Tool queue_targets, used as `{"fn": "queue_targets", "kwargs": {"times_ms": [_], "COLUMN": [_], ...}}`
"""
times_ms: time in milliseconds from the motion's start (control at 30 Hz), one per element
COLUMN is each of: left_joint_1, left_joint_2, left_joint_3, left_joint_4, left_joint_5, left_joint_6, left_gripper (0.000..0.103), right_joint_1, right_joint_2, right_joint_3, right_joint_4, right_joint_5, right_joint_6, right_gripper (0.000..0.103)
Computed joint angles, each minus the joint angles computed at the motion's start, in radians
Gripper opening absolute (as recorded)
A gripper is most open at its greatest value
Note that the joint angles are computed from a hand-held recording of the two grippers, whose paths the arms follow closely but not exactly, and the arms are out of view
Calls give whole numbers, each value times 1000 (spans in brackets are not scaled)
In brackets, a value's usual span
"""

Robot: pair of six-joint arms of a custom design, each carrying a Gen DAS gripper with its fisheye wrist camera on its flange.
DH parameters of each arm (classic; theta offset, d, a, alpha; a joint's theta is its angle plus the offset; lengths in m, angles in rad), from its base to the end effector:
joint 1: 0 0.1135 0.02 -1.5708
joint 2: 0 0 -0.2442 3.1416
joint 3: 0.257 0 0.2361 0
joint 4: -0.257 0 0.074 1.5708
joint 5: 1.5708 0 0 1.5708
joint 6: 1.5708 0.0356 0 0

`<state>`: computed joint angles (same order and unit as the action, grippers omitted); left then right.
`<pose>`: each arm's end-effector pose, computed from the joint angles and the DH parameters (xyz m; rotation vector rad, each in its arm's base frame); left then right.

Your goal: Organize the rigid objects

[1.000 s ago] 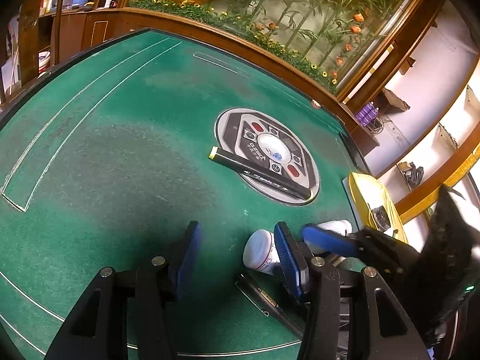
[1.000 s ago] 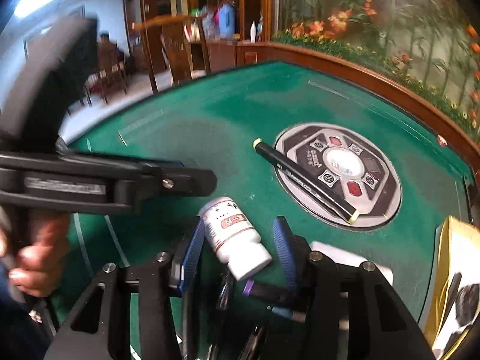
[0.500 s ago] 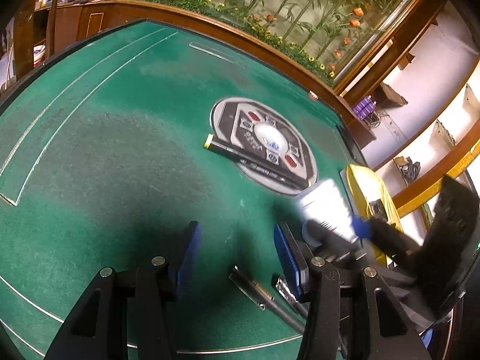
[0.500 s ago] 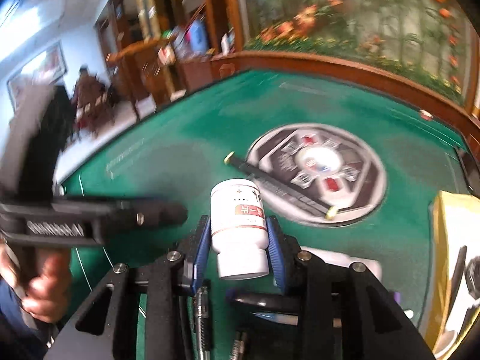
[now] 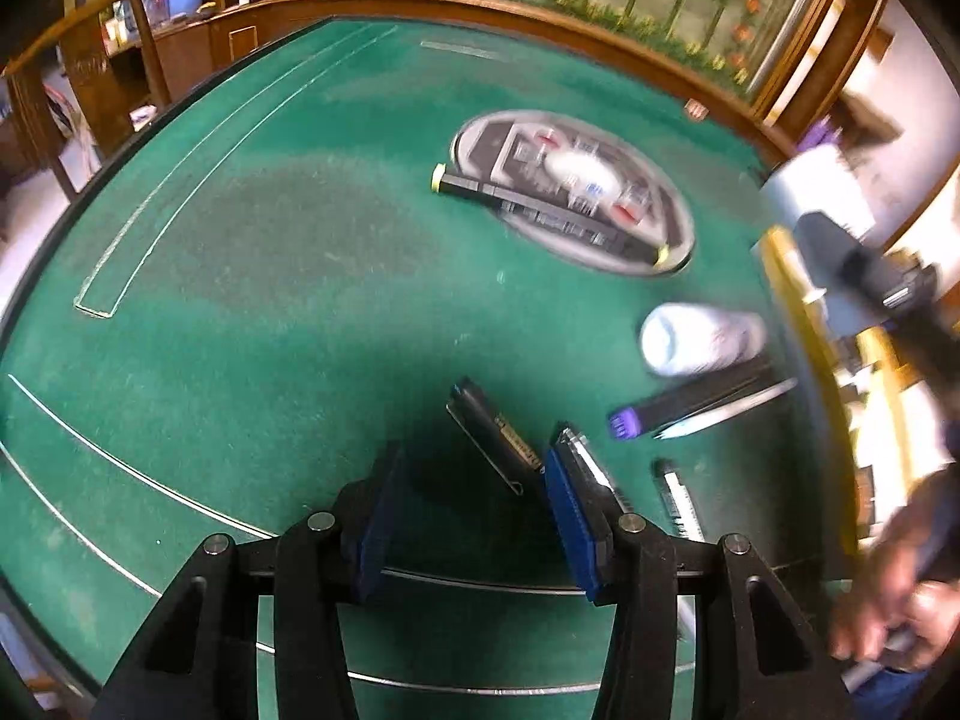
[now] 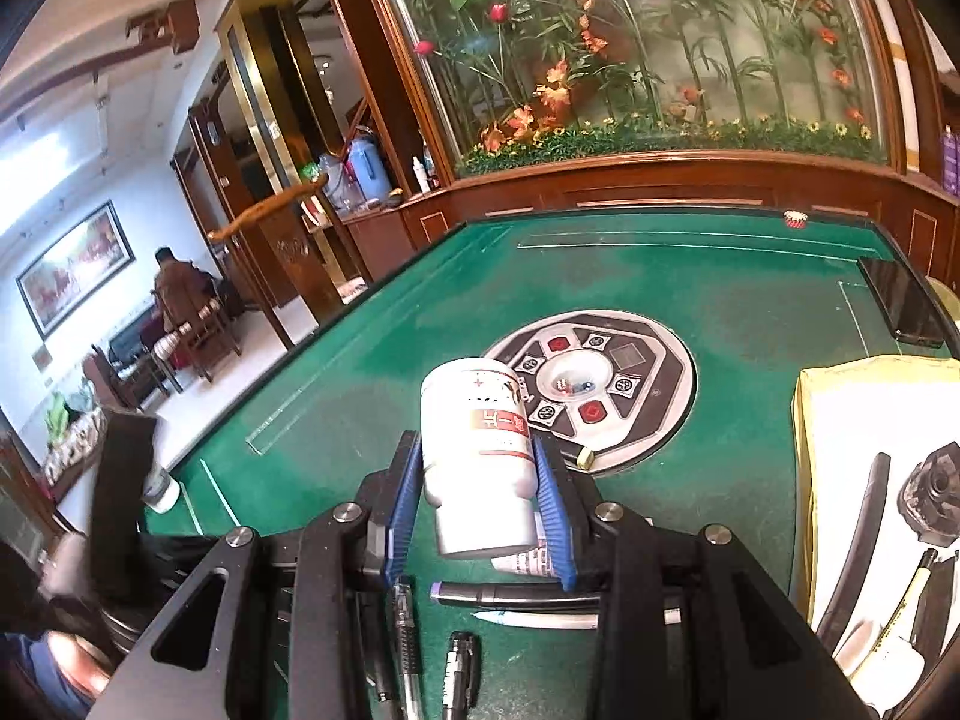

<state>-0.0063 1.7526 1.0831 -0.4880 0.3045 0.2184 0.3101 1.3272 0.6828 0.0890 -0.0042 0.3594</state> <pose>0.3237 -0.0127 0.1602 0.3860 2.6527 -0.3493 0.2598 0.0834 0.2035 0.0506 2.1518 0.3977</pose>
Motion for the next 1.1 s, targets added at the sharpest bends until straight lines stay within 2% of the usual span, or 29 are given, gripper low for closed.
{"fn": "queue_targets", "kwargs": {"times_ms": [100,133,167,267,367,533,1100], "left_joint_1": [-30,-36,-44,-42,19,91,121], "left_joint_2": [-19,-23,-27,-27,-15,-17,3], "left_joint_3": [-21,-32,-46,-53,-30,-51,-10], "left_joint_4": [30,42,61,81,46,66,49], "left_joint_5": [-46,-57,-83,-110,-61,12,114], "left_joint_6": [-16,-10,4,38,97,181,145], "left_gripper": [50,44,34,15,13,13,13], "right_joint_1": [-14,-13,-13,-15,-17,-4,85], "right_joint_2": [-25,-30,-37,-48,-57,-55,46], "right_joint_3": [-14,-16,-19,-22,-25,-25,22], "right_joint_4": [10,10,10,7,11,13,4], "right_joint_5": [-28,-28,-32,-37,-41,-34,-25], "right_joint_6": [7,8,11,16,13,16,-1], "right_gripper": [35,35,35,36,36,36,36]}}
